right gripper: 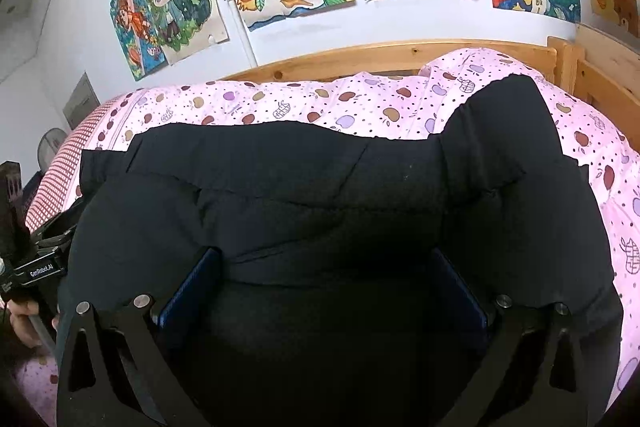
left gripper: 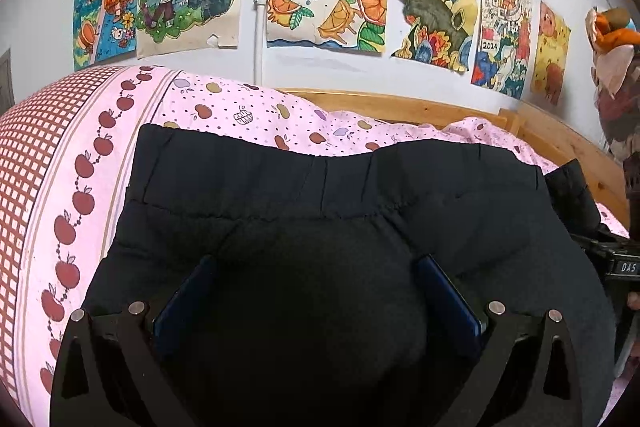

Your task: Fold large clothes

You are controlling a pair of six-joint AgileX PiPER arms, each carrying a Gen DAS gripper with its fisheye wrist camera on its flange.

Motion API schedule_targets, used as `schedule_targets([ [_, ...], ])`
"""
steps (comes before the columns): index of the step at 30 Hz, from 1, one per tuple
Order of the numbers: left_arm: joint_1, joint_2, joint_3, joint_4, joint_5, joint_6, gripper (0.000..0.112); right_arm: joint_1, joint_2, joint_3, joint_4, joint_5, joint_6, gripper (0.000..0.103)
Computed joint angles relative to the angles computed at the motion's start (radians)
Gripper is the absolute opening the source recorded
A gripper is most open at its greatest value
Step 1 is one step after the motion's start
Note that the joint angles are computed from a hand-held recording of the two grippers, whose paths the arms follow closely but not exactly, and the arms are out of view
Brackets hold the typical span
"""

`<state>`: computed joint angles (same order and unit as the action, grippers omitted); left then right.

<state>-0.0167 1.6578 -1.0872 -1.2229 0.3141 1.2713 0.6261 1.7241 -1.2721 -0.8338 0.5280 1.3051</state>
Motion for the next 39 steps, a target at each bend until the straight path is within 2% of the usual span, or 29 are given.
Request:
schedule_targets([
  [3,0.006,-0.038,0.038,-0.069,-0.015,0.056,0.103,0.02,0.001,-0.003,-0.019,0.039,0.029,0.102],
  [6,0.009,-0.082,0.052,0.01,-0.027,-0.034,0.103,0.054,-0.009,-0.011,-0.034,0.121,0.07,0.102],
  [9,0.037,-0.126,0.047,0.161,0.014,-0.173,0.103,0.078,-0.038,-0.014,-0.015,0.205,0.077,0.102],
  [15,0.125,-0.193,0.052,0.253,0.104,-0.165,0.103,0.147,-0.145,0.029,-0.11,0.405,0.123,0.102],
  [18,0.169,-0.211,0.056,0.323,0.103,-0.184,0.103,0.158,-0.22,0.057,-0.138,0.49,0.088,0.102],
  [20,0.212,-0.2,0.034,0.372,0.14,-0.212,0.103,0.167,-0.261,0.079,-0.166,0.547,0.071,0.102],
  [23,0.267,-0.169,-0.004,0.408,0.195,-0.235,0.103,0.149,-0.323,0.117,-0.148,0.581,0.0,0.102],
  [27,0.317,-0.097,-0.078,0.465,0.303,-0.27,0.103,0.092,-0.394,0.193,-0.081,0.547,-0.056,0.102],
  [31,0.35,0.001,-0.155,0.46,0.432,-0.27,0.103,0.004,-0.438,0.272,-0.019,0.447,-0.046,0.102],
  [33,0.378,0.068,-0.216,0.427,0.537,-0.267,0.103,-0.051,-0.453,0.312,0.023,0.35,-0.055,0.102],
  [36,0.409,0.168,-0.308,0.398,0.669,-0.278,0.103,-0.145,-0.462,0.351,0.138,0.197,-0.163,0.102],
  [39,0.422,0.219,-0.336,0.363,0.719,-0.254,0.103,-0.243,-0.42,0.363,0.347,0.069,-0.384,0.102],
])
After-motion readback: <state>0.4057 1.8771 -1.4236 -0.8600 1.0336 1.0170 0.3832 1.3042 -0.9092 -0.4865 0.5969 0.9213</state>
